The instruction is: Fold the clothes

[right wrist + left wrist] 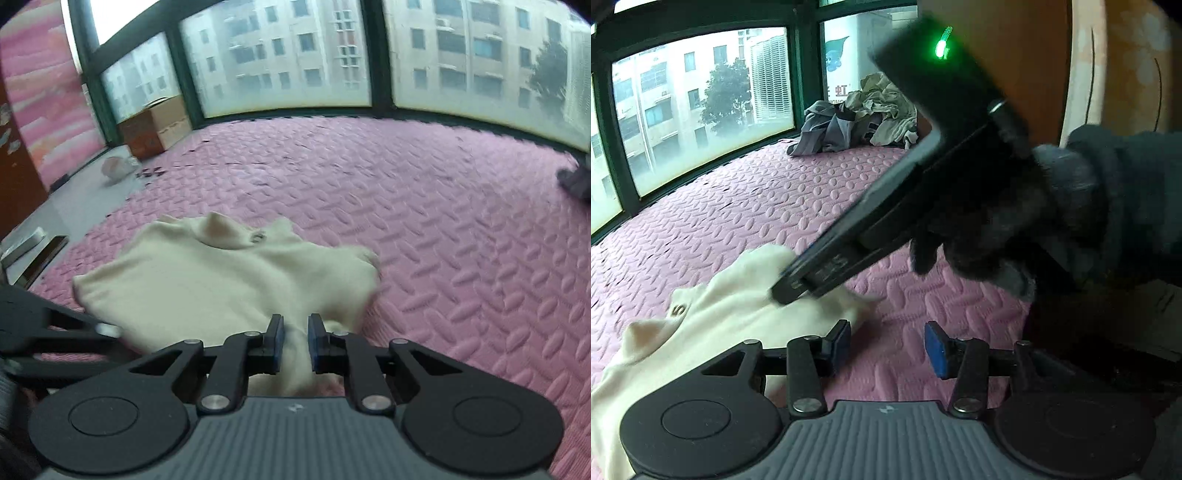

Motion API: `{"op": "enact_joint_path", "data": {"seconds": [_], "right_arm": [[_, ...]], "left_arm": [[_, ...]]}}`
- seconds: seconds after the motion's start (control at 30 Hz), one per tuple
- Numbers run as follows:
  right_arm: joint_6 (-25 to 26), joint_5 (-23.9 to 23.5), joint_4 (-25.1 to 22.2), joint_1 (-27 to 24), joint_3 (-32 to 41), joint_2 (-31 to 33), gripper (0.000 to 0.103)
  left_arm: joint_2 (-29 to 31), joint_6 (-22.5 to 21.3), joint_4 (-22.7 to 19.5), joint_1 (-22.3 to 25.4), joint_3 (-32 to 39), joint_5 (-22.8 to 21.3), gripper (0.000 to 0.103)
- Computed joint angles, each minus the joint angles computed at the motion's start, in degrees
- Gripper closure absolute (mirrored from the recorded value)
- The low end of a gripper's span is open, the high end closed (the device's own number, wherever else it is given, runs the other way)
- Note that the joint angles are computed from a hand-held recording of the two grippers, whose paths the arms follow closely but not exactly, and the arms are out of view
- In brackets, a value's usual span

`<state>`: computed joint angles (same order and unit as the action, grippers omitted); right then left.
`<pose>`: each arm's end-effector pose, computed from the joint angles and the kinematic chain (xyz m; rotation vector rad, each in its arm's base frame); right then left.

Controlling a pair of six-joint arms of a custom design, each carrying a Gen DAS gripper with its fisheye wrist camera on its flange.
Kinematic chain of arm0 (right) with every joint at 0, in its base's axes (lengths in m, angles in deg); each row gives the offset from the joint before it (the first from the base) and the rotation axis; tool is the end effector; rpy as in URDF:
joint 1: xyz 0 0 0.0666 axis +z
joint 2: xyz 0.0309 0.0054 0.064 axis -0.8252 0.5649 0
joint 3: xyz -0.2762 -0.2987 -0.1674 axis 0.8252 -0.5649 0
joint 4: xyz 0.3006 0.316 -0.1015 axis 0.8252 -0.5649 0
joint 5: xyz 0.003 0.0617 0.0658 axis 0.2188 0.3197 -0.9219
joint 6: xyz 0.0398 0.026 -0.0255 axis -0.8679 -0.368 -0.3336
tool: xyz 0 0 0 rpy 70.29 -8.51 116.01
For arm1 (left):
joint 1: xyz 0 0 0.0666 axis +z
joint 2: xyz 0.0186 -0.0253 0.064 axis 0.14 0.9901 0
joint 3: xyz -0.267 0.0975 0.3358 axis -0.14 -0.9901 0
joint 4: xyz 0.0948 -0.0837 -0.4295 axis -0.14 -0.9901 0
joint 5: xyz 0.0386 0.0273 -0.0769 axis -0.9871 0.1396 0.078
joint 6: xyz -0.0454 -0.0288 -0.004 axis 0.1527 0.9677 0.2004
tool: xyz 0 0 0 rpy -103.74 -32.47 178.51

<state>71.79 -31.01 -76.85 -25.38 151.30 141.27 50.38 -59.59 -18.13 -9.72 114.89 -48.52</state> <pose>0.6494 0.3781 0.4117 -0.3148 2.3535 0.3975 0.5719 -0.2023 0.3912 1.1695 2.0108 -0.5119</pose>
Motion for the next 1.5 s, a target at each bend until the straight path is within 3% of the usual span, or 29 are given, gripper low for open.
{"op": "enact_joint_path", "data": {"seconds": [0.13, 0.37, 0.53, 0.7, 0.87, 0.97, 1.03, 1.13, 1.2, 1.3, 1.5], "right_arm": [[-0.06, 0.23, 0.67, 0.19, -0.40, -0.77, 0.091], [0.03, 2.78, 1.24, 0.50, 3.07, 0.93, 0.088], [-2.58, 3.06, -0.45, 0.18, 4.70, 3.18, 0.088], [-2.47, 3.79, -0.21, 0.38, 3.79, 3.22, 0.086], [0.09, 5.77, -1.49, 1.01, 5.29, 3.80, 0.084], [1.26, 6.09, 0.25, 1.48, 4.83, 2.99, 0.074], [1.42, 5.74, 1.03, 1.71, 4.77, 2.70, 0.074], [0.75, 4.29, 1.10, 1.97, 5.03, 2.72, 0.074], [0.54, 3.52, 1.24, 2.22, 4.80, 2.66, 0.073], [0.37, 2.94, 1.31, 2.58, 4.06, 2.43, 0.072], [0.38, 2.70, 1.20, 2.96, 2.81, 2.02, 0.069]], "left_arm": [[-2.52, 2.60, 0.96, 2.75, -1.90, -0.34, 0.054], [-5.16, 11.39, 5.24, 8.65, -4.11, -4.77, 0.053], [-4.38, 16.51, 4.41, 12.39, -2.92, -5.73, 0.053], [-3.44, 14.42, 1.12, 13.49, -2.62, -7.20, 0.053], [-3.70, 13.98, 1.09, 14.17, -3.27, -6.34, 0.051], [-4.09, 16.02, 1.59, 15.08, -2.42, -4.70, 0.051], [-3.82, 18.46, 2.51, 15.68, -1.53, -4.44, 0.051], [-1.67, 20.96, 0.79, 15.97, 1.44, -6.10, 0.055], [-0.07, 22.83, -0.45, 16.33, 3.07, -5.06, 0.068], [1.76, 26.20, -1.87, 17.20, 4.77, -2.60, 0.078], [3.34, 31.00, -1.53, 18.29, 5.78, -2.71, 0.080]]}}
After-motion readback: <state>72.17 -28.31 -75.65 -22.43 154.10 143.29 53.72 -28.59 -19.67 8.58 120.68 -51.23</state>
